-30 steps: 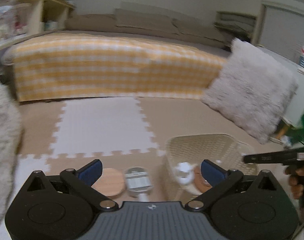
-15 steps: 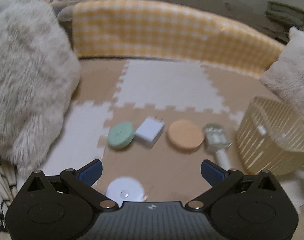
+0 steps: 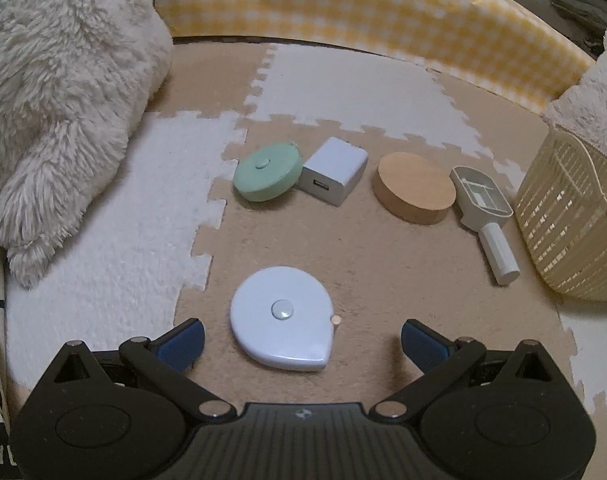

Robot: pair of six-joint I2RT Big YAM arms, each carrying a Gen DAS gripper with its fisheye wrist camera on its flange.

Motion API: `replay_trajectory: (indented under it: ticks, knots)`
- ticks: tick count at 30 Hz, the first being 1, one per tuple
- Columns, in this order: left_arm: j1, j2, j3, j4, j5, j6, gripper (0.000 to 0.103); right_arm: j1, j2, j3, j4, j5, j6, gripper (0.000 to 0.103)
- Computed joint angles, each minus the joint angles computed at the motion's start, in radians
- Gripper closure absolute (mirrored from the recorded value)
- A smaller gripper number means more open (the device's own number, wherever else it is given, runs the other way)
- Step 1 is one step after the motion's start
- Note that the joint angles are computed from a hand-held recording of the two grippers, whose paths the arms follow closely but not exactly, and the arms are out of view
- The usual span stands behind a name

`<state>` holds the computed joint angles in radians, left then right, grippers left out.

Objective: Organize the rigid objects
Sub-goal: 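Grasp the white round tape measure with the left tool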

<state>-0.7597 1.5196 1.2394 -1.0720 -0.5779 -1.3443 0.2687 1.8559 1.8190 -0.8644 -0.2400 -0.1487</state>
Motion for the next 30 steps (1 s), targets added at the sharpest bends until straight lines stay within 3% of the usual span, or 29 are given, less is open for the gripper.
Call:
replay_trajectory:
  ticks: [8,11,14,16,18,30]
  knots:
    - [-0.004,0.022,0.023,-0.031,0.018,0.053,0.0,0.003,-0.003,-0.003,-0.001,0.007,-0.006,0.096]
    - [-0.011,0.02,0.022,-0.038,0.009,0.041,0.004,0.003,-0.003,-0.003,-0.001,0.008,-0.006,0.096]
    - [-0.02,0.014,0.021,-0.072,-0.027,-0.015,0.022,0.003,-0.003,-0.002,-0.002,0.008,-0.006,0.096]
    - [-0.024,0.007,0.019,-0.095,-0.047,-0.055,0.04,0.003,-0.003,-0.003,-0.001,0.009,-0.007,0.096]
    - [-0.026,-0.007,0.01,-0.082,-0.053,-0.063,0.049,0.004,-0.004,-0.003,-0.002,0.01,-0.007,0.096]
    - [-0.039,0.008,0.033,-0.053,-0.073,0.004,0.052,0.004,-0.004,-0.003,-0.001,0.01,-0.006,0.096]
